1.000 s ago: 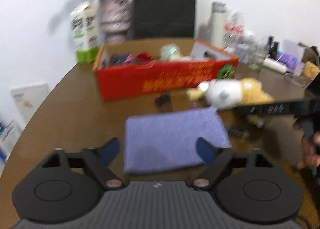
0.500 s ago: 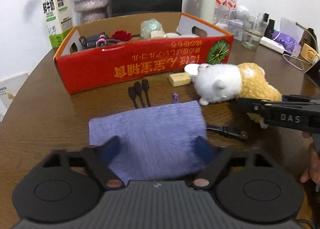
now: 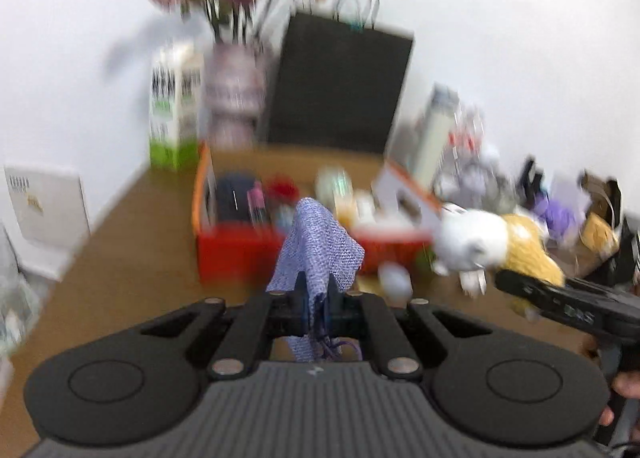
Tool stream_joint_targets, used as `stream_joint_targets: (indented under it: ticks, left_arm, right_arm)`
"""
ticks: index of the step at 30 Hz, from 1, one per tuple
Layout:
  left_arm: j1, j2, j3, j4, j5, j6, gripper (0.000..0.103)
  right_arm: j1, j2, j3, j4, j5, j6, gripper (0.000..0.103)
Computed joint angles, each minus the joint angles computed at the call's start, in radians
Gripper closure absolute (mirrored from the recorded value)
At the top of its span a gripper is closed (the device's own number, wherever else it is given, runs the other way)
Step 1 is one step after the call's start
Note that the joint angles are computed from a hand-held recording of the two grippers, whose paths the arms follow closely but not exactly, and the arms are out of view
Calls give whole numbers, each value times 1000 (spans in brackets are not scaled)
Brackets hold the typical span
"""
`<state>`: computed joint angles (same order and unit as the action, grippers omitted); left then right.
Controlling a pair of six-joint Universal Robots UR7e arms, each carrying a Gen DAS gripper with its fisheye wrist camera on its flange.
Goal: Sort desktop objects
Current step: 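Lower the pouch and plush toy into the box and open both tools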
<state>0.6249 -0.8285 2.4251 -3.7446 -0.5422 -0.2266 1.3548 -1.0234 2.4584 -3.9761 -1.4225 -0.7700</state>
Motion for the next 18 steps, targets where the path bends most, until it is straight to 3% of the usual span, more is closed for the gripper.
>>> stream_joint_targets:
  ticks: [3,6,9,11,13,15,17,18]
  left_arm:
    - [86,-23,-161,43,-44,191,96]
    - [208,-13,-389,319,-160,157,96]
    - [283,105,-621,494,-125,159,96]
    - [335,158,-732,599,-166,139,92]
    - [367,191,-795,669,-186,140,55]
    - [371,205,-802,674,-156,163,48]
    - [368,197,-765,576,-158,231,37]
    - [364,194,-752,539,-148,248,25]
  right_arm:
    - [67,-16,-100,66,-22,1,59]
    - [152,39,-295,211,-112,35,58]
    - [219,148,-530,381,-237,62,58]
    - [256,240,-681,456,-348,57,58]
    - [289,346,-817,485,-476,-14,58]
    - [311,448,-937,495,-607,-96,58]
    - [317,502,-991,497,-660,-159,58]
    - [318,519,-1003,500,-671,-200,57]
